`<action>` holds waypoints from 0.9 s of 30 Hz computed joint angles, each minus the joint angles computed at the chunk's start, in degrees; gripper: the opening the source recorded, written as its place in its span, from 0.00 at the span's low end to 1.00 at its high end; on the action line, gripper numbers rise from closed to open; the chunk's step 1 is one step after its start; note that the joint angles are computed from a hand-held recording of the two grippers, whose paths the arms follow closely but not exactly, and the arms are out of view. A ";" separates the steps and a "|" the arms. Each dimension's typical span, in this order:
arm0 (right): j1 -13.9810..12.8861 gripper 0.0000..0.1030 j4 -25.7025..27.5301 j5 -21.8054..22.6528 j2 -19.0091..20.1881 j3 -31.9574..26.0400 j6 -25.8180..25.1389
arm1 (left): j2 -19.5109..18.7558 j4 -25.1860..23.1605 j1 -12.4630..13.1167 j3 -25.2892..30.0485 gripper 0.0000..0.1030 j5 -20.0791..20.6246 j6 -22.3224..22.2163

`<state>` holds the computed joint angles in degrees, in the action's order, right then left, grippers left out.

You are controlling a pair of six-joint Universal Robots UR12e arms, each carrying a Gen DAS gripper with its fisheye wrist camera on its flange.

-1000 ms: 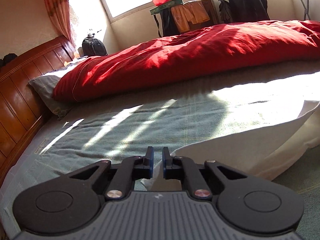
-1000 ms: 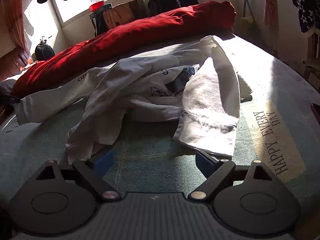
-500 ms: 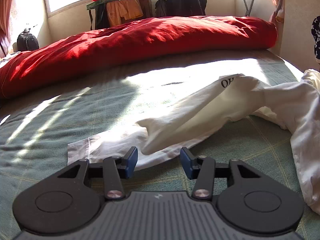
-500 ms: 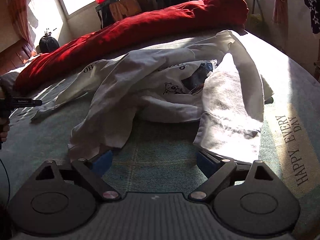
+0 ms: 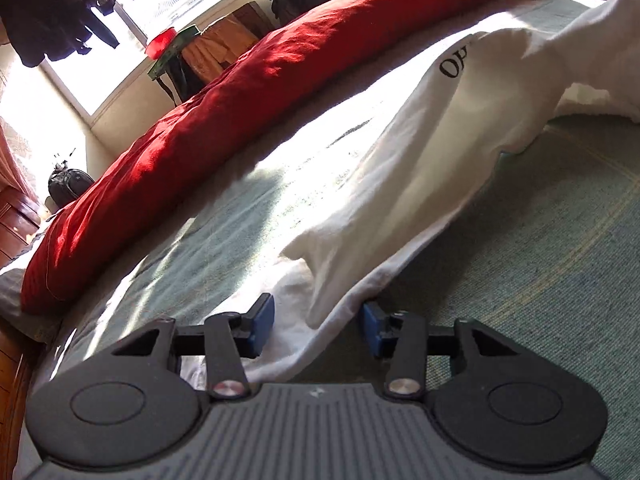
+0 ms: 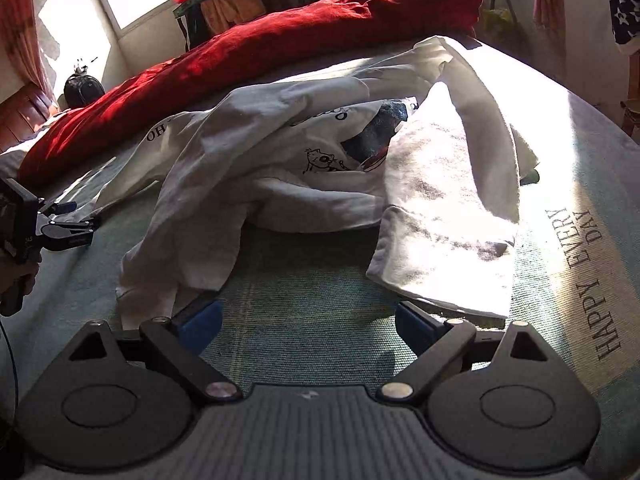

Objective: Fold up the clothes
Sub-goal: 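Pull the held sleeve outward with the left gripper to spread it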

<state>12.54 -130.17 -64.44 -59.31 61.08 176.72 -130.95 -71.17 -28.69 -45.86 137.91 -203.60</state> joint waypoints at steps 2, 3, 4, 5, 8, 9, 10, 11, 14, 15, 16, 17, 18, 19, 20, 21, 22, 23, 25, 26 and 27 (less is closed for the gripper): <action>0.04 0.93 0.13 -0.02 0.08 -0.13 -0.01 | 0.31 -0.88 0.21 0.02 0.05 -0.55 -3.45; 0.06 0.93 0.18 -0.08 0.10 -0.20 -0.16 | 0.60 -0.47 0.13 -0.48 0.05 0.30 -3.97; 0.08 0.93 0.19 -0.16 0.12 -0.26 -0.27 | 0.85 -0.25 0.05 -0.87 0.05 1.35 -4.37; 0.10 0.93 0.19 -0.28 0.13 -0.33 -0.31 | 1.14 -0.33 0.00 -1.22 0.04 2.56 -5.20; 0.12 0.93 -0.01 -0.42 0.14 -0.43 -0.15 | 2.67 -2.55 0.51 -2.29 0.04 5.02 -10.60; 0.11 0.93 -0.04 -0.37 0.13 -0.44 -0.04 | 3.31 -3.11 0.78 -2.82 0.04 6.05 -12.13; 0.12 0.93 -0.06 -0.32 0.12 -0.44 0.04 | 3.81 -4.09 1.11 -3.02 0.04 6.66 -13.78; 0.13 0.93 -0.07 -0.28 0.10 -0.43 0.07 | 4.28 -5.14 1.45 -3.17 0.04 7.25 -15.46; 0.21 0.93 0.11 -0.33 0.03 -0.47 -0.23 | 5.15 -8.65 2.36 -3.13 0.04 10.03 -19.89; 0.25 0.93 0.04 -0.49 -0.04 -0.46 -0.31 | 5.40 -9.64 2.68 -3.08 0.05 10.50 -21.07; 0.27 0.93 -0.01 -0.57 -0.10 -0.45 -0.42 | 5.75 -10.54 2.95 -3.20 0.05 10.88 -22.65; 0.26 0.93 -0.05 -0.56 -0.17 -0.44 -0.58 | 6.10 -11.99 3.26 -3.31 0.06 11.38 -24.97; 0.26 0.93 -0.12 -0.62 -0.22 -0.43 -0.70 | 6.36 -13.55 3.52 -3.37 0.06 11.61 -26.87; 0.27 0.93 -0.20 -0.72 -0.26 -0.42 -0.77 | 6.55 -15.11 3.79 -3.33 0.06 11.11 -28.79; 0.26 0.93 -0.26 -0.78 -0.31 -0.40 -0.83 | 6.89 -15.91 4.20 -3.59 0.07 8.98 -30.45; 0.25 0.93 -0.27 -0.78 -0.34 -0.40 -0.85 | 7.41 -14.63 4.35 -4.60 0.10 7.30 -30.52; 0.24 0.93 -0.27 -0.69 -0.35 -0.39 -0.79 | 7.92 -13.31 4.50 -5.62 0.10 5.62 -30.58; 0.23 0.93 -0.30 -0.59 -0.38 -0.33 -0.77 | 8.40 -12.01 4.37 -6.82 0.11 4.62 -30.48; 0.24 0.93 -0.30 -0.36 -0.50 -0.17 -1.10 | 8.91 -10.20 3.86 -8.31 0.12 3.91 -29.35; 0.26 0.93 -0.26 -0.31 -0.57 -0.12 -1.27 | 9.15 -8.92 3.64 -8.91 0.13 3.37 -28.37; 0.29 0.93 -0.18 -0.34 -0.64 -0.09 -1.40 | 9.31 -8.04 3.31 -9.22 0.15 3.14 -27.70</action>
<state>12.84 -130.35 -64.78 -59.95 60.99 175.32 -121.64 -79.21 -25.38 -55.08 141.06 -231.30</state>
